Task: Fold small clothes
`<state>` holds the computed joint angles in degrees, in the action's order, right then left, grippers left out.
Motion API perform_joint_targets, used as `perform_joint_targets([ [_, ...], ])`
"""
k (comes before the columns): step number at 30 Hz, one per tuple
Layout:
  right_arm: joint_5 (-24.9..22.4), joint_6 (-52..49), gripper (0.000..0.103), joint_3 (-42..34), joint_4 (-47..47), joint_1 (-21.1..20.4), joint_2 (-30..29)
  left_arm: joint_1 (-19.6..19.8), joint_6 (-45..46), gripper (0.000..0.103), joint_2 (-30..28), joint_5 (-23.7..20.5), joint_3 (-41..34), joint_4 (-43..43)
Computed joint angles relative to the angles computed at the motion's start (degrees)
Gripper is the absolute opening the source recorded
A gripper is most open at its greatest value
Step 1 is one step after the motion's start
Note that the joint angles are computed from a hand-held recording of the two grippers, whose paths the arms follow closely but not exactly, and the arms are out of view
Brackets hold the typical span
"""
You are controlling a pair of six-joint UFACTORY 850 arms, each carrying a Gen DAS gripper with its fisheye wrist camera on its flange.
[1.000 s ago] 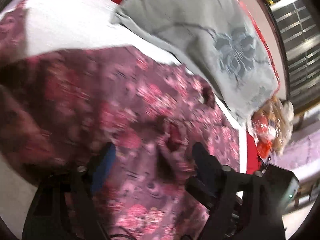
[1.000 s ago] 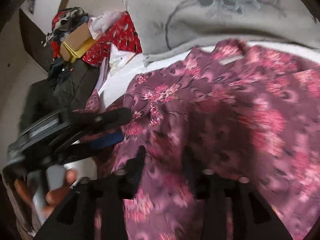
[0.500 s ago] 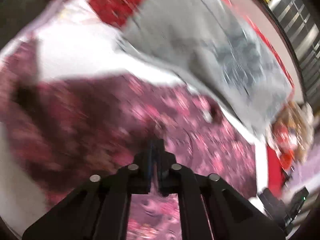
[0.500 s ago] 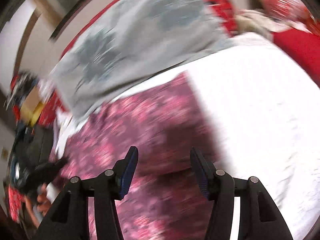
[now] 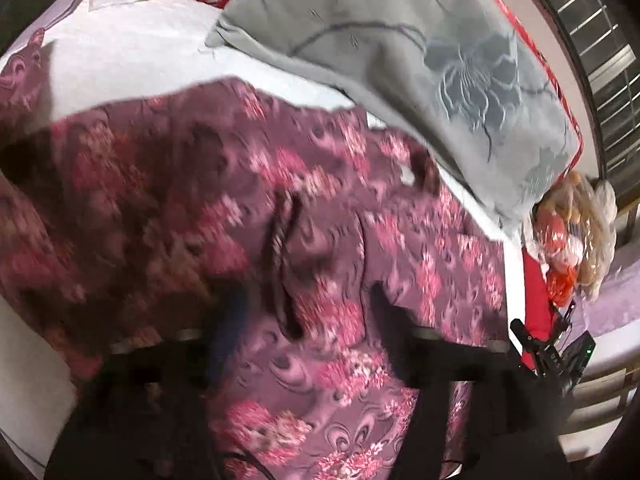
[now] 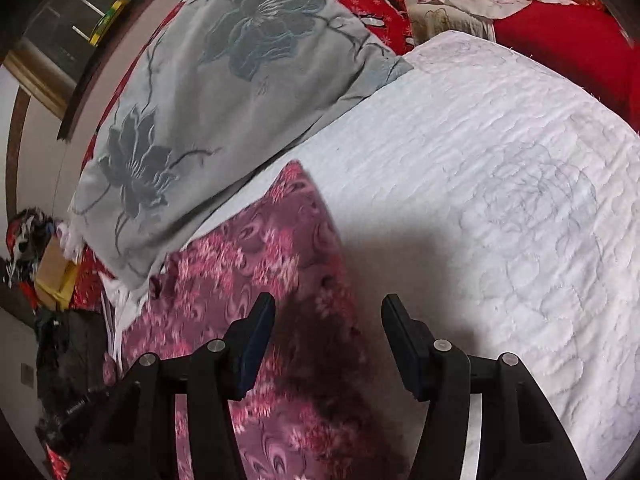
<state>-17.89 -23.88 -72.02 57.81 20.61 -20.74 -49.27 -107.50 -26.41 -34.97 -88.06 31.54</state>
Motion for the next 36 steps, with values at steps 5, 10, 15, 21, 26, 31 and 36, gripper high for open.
perform_joint_targets([
  [5,-1.54,-1.13,0.058,1.70,1.59,-0.67,1.04,0.59,0.62,0.069,-2.44,5.32,-1.89,-2.40],
  [10,-2.04,-3.43,0.058,3.05,3.50,-1.78,2.98,-0.18,-10.43,0.004,-2.26,2.19,-1.78,5.32],
  [15,-2.10,-6.24,0.062,2.37,6.05,-2.62,2.73,-3.77,-16.80,0.004,0.33,-12.59,-2.38,13.22],
  [21,-6.37,-2.29,0.063,-3.81,1.25,-0.91,-3.62,-3.93,-11.21,0.004,2.08,-16.34,-1.36,8.76],
  [26,-7.25,-9.85,0.004,-6.94,0.83,1.32,-5.53,-3.16,-5.57,0.005,0.62,-15.46,-2.12,3.82],
  [31,-2.76,-1.37,0.004,-5.73,-10.48,1.78,-5.29,-2.14,5.04,0.017,-2.58,-17.79,-4.21,-5.55],
  [36,3.76,13.88,0.012,-3.31,-25.97,4.04,-1.48,-4.75,-8.91,0.019,4.42,-12.47,3.31,3.48],
])
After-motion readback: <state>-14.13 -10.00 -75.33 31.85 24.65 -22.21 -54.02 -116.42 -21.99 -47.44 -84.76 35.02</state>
